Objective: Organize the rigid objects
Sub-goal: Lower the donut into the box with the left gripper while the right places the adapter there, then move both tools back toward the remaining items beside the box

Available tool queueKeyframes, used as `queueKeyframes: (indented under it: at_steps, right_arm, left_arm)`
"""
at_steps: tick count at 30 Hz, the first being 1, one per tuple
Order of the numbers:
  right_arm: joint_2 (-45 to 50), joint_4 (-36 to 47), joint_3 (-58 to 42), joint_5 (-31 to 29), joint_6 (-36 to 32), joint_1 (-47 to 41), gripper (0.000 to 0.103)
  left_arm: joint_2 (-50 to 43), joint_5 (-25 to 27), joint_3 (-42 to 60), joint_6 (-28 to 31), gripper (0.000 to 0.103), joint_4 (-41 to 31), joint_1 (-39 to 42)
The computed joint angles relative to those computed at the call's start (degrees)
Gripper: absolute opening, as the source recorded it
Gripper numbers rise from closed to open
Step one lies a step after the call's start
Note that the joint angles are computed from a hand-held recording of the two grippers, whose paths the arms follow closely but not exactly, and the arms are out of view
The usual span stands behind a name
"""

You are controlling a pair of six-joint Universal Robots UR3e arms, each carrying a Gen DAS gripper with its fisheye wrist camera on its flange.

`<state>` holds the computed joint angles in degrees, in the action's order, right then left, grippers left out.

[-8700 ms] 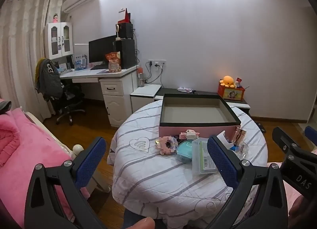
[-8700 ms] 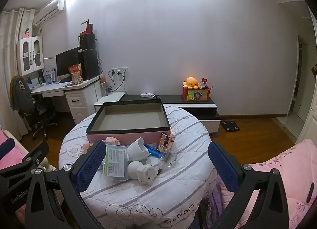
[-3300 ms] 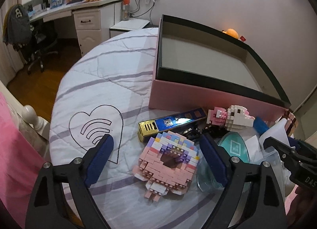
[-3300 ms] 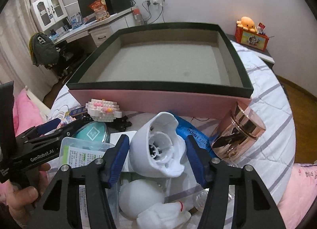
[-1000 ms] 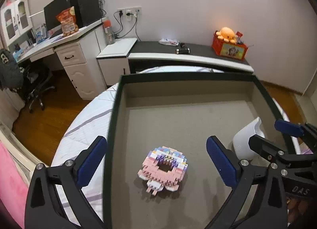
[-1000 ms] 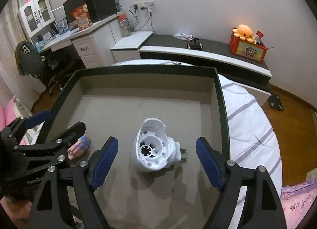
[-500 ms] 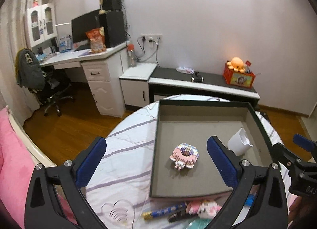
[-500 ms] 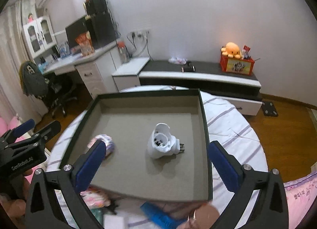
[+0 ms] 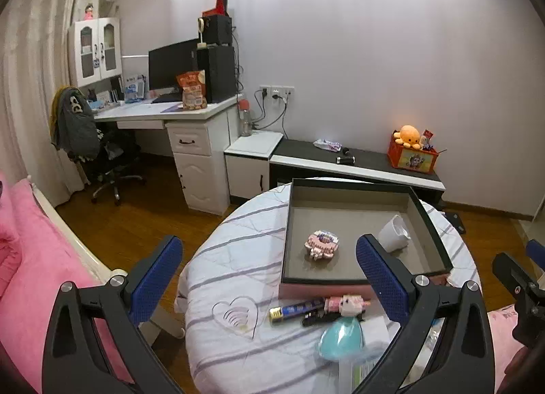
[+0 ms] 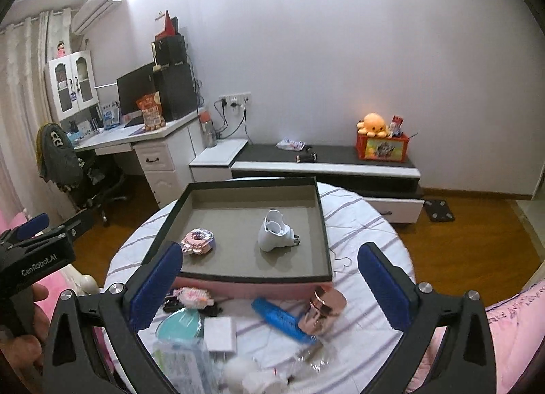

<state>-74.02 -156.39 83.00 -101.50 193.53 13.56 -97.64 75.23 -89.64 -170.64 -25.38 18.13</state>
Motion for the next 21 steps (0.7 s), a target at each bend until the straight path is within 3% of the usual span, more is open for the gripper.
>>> queueKeyframes:
  at_steps: [12, 21]
  right_arm:
    - [-8.7, -4.0, 10.7, -8.0, 1.6, 7.7, 0.103]
    - [-10.0, -4.5, 12.3, -8.7, 2.1, 8.9, 0.103]
  left_arm:
    - [18.4, -6.0, -18.8, 1.9, 0.103, 0.2, 6.6]
    - [21.6, -6.8, -22.3, 3.1, 0.103, 0.2, 7.8]
